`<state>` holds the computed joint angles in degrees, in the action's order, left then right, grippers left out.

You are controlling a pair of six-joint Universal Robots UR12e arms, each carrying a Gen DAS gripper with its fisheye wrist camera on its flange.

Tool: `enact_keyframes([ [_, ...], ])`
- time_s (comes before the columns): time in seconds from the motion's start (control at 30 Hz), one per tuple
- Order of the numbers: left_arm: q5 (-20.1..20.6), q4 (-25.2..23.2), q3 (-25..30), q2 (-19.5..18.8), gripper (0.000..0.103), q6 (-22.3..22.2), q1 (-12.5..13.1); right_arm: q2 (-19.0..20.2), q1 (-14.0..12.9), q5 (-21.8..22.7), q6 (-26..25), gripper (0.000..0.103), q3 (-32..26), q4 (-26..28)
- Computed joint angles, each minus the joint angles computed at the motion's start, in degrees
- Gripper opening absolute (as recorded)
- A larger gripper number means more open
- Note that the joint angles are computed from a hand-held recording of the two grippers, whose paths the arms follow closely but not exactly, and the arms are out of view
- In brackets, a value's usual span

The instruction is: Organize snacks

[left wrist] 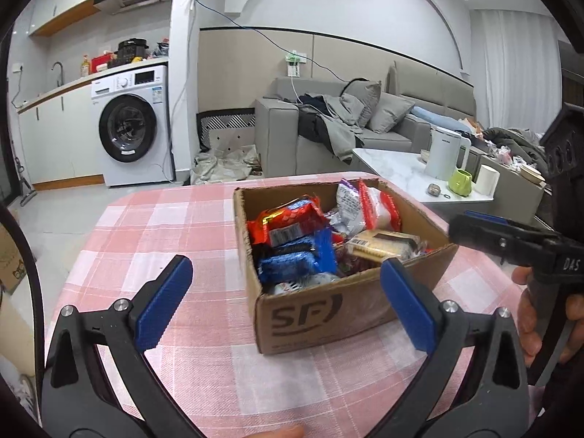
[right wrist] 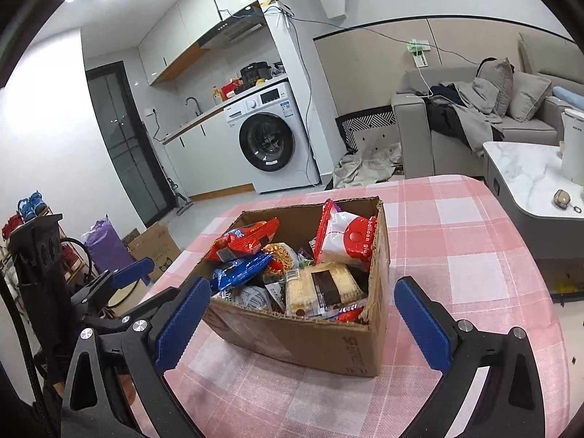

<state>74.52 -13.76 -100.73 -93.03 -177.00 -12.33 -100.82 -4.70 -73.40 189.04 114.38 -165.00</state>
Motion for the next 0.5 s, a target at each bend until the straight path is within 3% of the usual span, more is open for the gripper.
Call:
enact_keyframes([
  [0.5,-0.1,3.1,-4.5,2.0,0.102,-0.1,1.2,-1.2,0.6,-2.5,-1.7,0.103,5.1,-8.2],
])
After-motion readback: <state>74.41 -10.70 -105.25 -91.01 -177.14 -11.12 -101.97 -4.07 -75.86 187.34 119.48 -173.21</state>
